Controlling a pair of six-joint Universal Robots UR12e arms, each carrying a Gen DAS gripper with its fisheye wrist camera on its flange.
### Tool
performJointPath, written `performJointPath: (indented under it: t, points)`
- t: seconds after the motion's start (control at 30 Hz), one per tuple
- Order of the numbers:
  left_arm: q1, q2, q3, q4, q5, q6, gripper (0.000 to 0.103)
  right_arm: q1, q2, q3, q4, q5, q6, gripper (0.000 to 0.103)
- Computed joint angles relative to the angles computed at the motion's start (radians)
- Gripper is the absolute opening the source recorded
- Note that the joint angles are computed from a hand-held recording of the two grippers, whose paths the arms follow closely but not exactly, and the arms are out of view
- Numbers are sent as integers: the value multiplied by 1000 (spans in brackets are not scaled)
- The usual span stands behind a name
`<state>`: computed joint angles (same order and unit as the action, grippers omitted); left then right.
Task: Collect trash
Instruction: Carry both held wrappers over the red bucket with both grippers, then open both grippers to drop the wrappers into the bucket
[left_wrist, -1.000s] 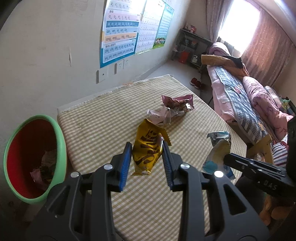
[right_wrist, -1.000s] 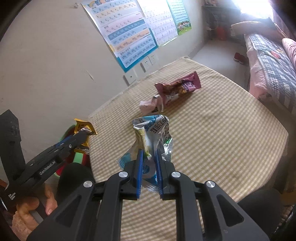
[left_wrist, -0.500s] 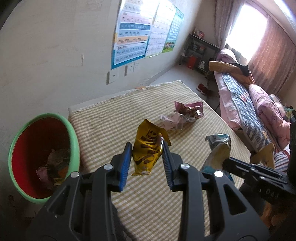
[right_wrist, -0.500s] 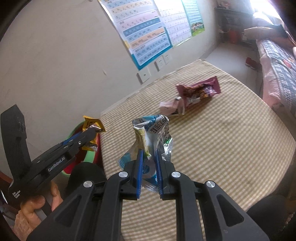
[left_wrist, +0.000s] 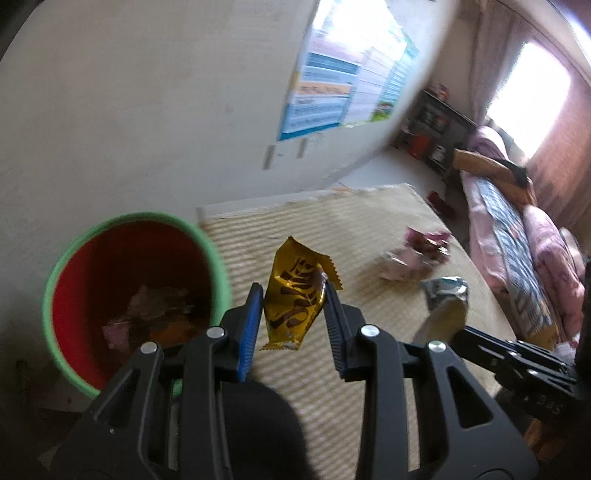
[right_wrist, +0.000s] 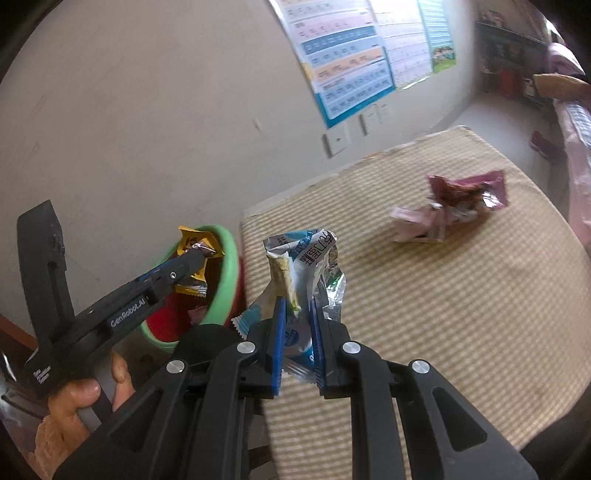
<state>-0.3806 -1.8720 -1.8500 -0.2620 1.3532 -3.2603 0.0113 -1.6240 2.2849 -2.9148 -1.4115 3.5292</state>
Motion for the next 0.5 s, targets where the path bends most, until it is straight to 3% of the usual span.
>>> performJointPath:
  t: [0.5]
  points:
    - [93, 13, -43, -20, 147, -110, 34, 92, 186, -179, 25, 110, -102, 15]
